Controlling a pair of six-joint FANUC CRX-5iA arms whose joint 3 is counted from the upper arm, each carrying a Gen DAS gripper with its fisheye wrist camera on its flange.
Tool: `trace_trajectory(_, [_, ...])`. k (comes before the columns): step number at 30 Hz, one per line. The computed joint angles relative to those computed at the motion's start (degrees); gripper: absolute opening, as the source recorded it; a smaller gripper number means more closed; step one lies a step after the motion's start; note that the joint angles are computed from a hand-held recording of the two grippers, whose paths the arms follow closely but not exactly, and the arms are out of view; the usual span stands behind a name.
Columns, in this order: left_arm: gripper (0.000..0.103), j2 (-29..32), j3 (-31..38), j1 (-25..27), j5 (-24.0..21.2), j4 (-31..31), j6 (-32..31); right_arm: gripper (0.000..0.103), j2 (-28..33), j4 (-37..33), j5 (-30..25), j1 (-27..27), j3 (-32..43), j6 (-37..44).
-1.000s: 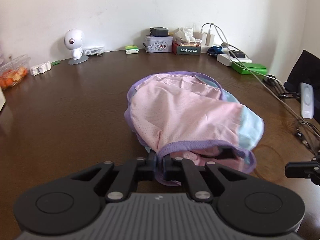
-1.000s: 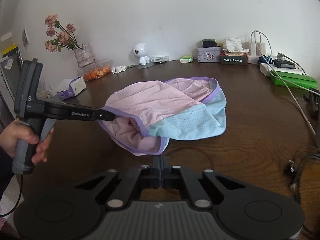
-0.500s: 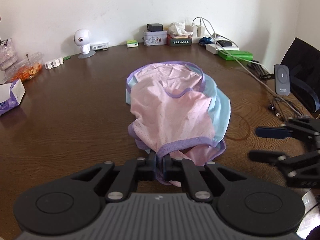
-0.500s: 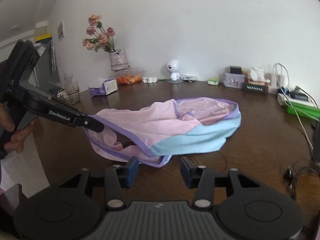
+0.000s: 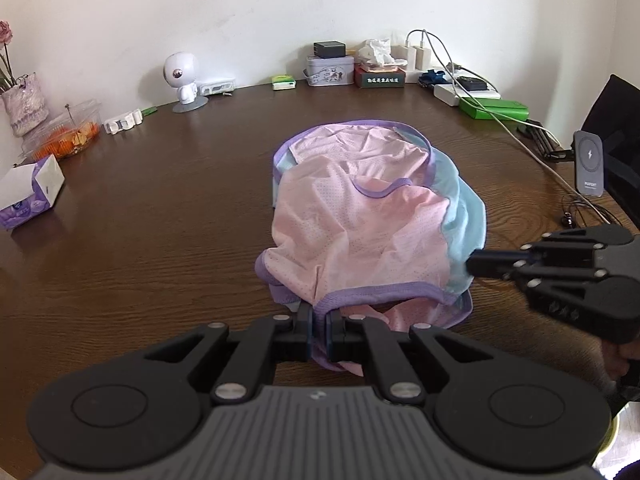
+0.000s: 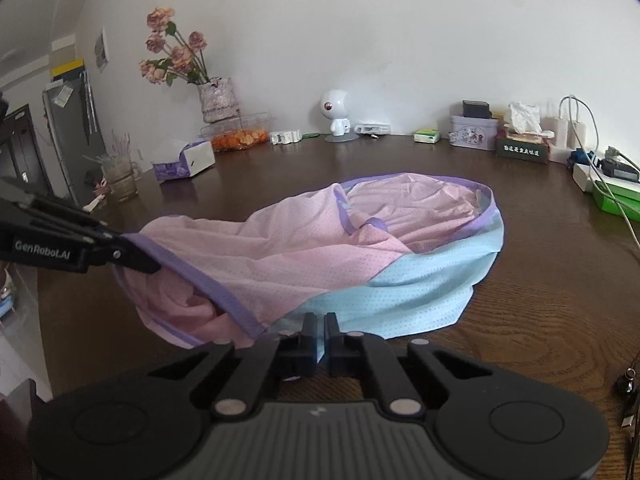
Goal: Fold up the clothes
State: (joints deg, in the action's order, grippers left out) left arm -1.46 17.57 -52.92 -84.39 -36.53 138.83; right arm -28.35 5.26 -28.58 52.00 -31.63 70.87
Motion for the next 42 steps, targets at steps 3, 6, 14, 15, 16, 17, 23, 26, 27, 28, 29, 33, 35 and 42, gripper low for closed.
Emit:
trace_trajectory(3, [0.005,-0.39,-0.86,0.16,0.30,-0.24,0.94,0.001,-2.35,0.47,2.63,-1.36,-1.84,-3.29])
trace_trajectory(6, [0.005,-0.86,-1.27,-0.71,0.96,-0.69,1.24,0.000,-4.80,4.37,3.94,-1.79,-3.86,-8.92])
trace_trajectory(14, [0.005,-4.03,-1.87,-5.89,0.19,-4.84,2.90,0.000,-14.32,20.73,2.84,4.22,-9.88,-25.18])
trace_trajectory(15, [0.005,-4.27,-2.09,-6.21,-0.19,-5.15,3.22,0.000,-14.92,23.27,2.35,5.07,-10.59,-27.48])
trace_trajectory(16, [0.005,-4.43,-2.48,-6.30,-0.50,-5.16,3.61,0.000,-14.97,25.14,1.52,5.74,-11.01,-29.03])
trace_trajectory(17, [0.005,-4.55,-3.00,-6.14,-0.64,-4.77,3.81,0.000,-15.02,26.90,0.63,6.44,-11.40,-30.49])
trace_trajectory(23, [0.006,-5.36,-6.78,-3.78,1.39,-1.67,2.76,0.019,-12.84,38.43,-5.64,10.67,-14.99,-38.44])
trace_trajectory(26, [0.019,-5.80,-7.70,-2.47,2.72,-0.50,1.59,0.058,-13.76,43.86,-2.91,10.69,-18.21,-44.13])
trace_trajectory(27, [0.034,-6.16,-8.12,-2.30,3.55,-0.26,1.17,0.067,-14.18,45.54,-0.99,10.02,-19.19,-45.75])
trace_trajectory(28, [0.042,-6.50,-8.56,-2.45,4.40,-0.35,0.67,0.072,-14.24,47.57,0.61,9.24,-19.88,-47.35])
trace_trajectory(29, [0.044,-6.80,-8.99,-2.80,5.13,-0.68,0.21,0.082,-14.05,50.77,1.90,8.27,-20.63,-49.74])
trace_trajectory(33, [0.066,-6.94,-10.18,-3.52,6.02,-1.12,-0.83,0.097,-12.81,75.33,2.06,2.52,-25.28,-69.04])
trace_trajectory(35, [0.067,-6.53,-10.34,-3.58,5.32,-1.30,-0.70,0.097,-11.97,76.83,4.09,0.85,-25.36,-67.03])
trace_trajectory(42, [0.072,-6.32,-11.23,-2.88,6.33,-1.02,-3.73,0.097,-9.82,52.48,1.74,8.79,-20.25,-44.45])
